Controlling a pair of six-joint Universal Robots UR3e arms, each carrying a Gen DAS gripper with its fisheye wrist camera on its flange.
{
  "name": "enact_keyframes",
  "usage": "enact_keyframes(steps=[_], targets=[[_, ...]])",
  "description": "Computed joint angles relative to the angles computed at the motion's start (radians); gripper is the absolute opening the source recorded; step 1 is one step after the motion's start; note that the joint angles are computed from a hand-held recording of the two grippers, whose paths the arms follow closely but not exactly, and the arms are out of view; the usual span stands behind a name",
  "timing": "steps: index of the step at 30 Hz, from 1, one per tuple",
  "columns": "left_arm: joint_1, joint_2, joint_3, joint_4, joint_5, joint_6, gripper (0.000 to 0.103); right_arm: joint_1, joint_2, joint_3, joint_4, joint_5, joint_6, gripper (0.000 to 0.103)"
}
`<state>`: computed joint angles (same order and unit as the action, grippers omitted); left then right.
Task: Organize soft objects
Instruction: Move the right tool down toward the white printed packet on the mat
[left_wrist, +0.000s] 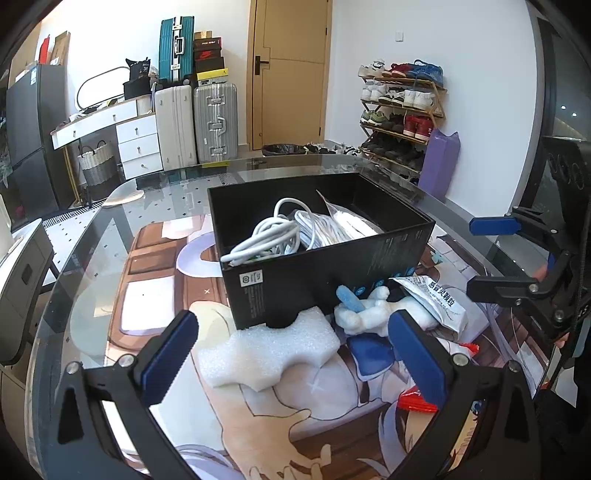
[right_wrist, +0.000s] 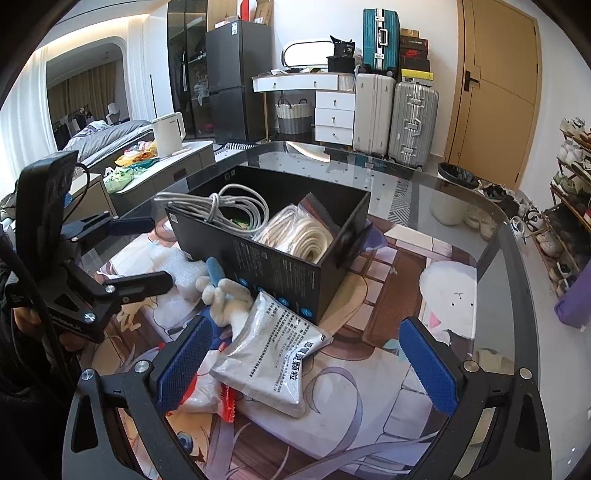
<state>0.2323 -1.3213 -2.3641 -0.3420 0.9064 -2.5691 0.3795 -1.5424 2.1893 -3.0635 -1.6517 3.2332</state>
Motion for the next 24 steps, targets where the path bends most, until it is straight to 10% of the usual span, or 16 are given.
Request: enact_keyframes(steps=[24], targets=[[-0.014, -0.028, 0.028, -0.018, 0.021, -0.011, 0.103, -0.039, 0.101, -0.075, 0.161, 0.046, 0.075, 0.102]])
